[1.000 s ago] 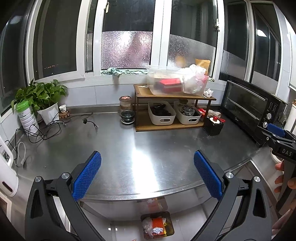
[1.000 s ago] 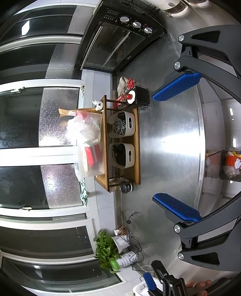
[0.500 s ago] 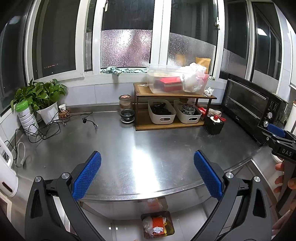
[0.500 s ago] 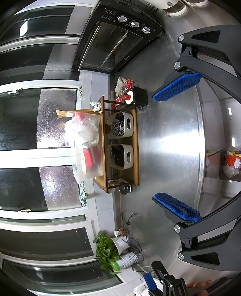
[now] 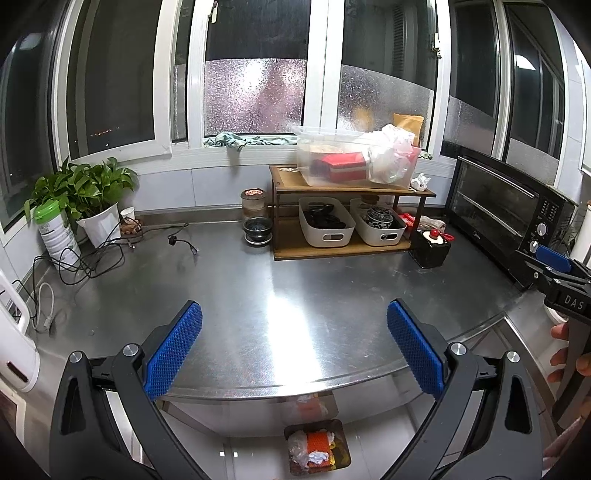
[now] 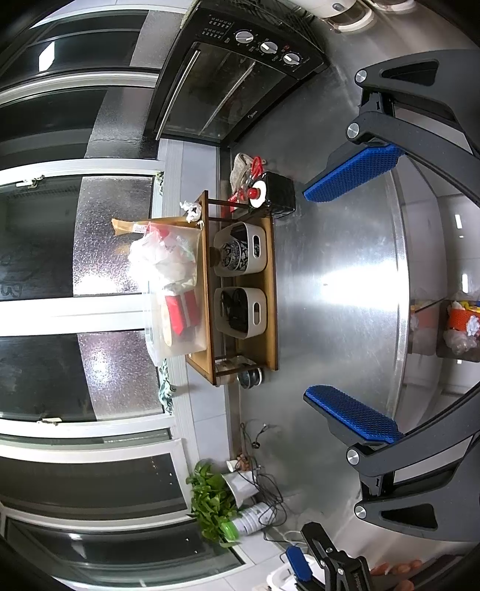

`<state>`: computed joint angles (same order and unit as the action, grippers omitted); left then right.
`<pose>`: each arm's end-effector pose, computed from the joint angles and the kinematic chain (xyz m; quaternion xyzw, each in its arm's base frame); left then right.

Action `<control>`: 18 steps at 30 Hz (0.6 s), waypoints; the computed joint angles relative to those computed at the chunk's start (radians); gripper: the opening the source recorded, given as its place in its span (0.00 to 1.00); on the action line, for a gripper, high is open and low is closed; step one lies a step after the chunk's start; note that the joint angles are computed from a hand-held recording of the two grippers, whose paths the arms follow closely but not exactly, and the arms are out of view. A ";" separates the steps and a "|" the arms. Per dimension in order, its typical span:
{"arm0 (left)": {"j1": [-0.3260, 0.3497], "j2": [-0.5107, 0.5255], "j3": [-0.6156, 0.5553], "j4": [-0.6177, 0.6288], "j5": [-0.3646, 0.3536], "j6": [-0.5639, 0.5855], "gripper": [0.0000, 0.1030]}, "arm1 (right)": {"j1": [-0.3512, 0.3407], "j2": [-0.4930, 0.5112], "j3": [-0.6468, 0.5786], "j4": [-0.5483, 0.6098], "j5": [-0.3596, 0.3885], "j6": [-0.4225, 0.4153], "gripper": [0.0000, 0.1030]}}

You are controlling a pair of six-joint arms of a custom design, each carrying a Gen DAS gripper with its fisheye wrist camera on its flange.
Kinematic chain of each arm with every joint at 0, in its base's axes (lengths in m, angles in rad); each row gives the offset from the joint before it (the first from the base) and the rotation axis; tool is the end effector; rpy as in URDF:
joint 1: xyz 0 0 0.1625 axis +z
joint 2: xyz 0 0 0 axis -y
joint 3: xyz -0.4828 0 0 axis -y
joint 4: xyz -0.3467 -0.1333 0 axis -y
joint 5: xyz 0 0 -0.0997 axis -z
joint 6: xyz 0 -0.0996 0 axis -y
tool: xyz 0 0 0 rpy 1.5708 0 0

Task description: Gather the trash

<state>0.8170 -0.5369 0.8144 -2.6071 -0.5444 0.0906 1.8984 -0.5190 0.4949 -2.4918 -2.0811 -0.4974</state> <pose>-0.4266 -0.7738 0.3456 0.1657 0.8127 -0.4535 0.3262 0.3680 -0.8198 0.4402 0.2402 -0.8354 0.4198 0.2613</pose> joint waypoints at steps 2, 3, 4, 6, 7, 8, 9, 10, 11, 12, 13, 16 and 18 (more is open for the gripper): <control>0.000 -0.001 0.000 0.001 -0.001 0.000 0.92 | 0.001 -0.001 0.004 -0.005 0.000 -0.001 0.97; 0.000 0.000 -0.001 0.001 -0.001 0.001 0.92 | 0.001 -0.002 0.006 -0.007 0.000 -0.002 0.97; 0.000 0.000 -0.002 0.003 -0.001 0.001 0.92 | 0.001 -0.001 0.005 -0.006 0.001 -0.002 0.97; 0.000 -0.001 -0.001 0.004 0.000 0.002 0.92 | 0.001 -0.001 0.004 -0.005 0.000 -0.001 0.97; 0.000 -0.002 0.000 0.003 0.001 0.003 0.92 | 0.001 -0.001 0.005 -0.004 -0.001 0.000 0.97; -0.001 -0.002 0.001 0.001 0.002 0.003 0.92 | 0.002 -0.002 0.005 -0.003 -0.001 0.000 0.97; 0.000 -0.001 0.000 0.001 0.001 0.003 0.92 | 0.002 -0.001 0.002 0.000 -0.001 0.001 0.97; 0.000 -0.002 0.001 0.001 0.001 0.003 0.92 | 0.003 0.000 -0.001 0.003 -0.001 0.001 0.97; -0.001 -0.004 0.003 -0.002 0.002 0.002 0.92 | 0.003 0.000 -0.001 0.003 -0.001 0.001 0.97; 0.000 -0.003 0.000 0.001 0.000 0.002 0.92 | 0.004 0.000 0.000 0.003 0.000 0.000 0.97; 0.000 -0.004 0.000 0.000 -0.001 0.002 0.92 | 0.004 0.001 -0.004 0.007 0.001 -0.001 0.97; 0.000 -0.005 0.000 0.004 -0.001 0.002 0.92 | 0.006 -0.001 0.003 0.003 0.000 0.001 0.97; 0.000 -0.007 0.002 0.004 0.000 0.002 0.92 | 0.006 -0.002 0.004 0.002 -0.001 0.001 0.97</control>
<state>0.8167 -0.5435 0.8164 -2.6031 -0.5445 0.0929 1.9045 -0.5208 0.4993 -2.4900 -2.0820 -0.4963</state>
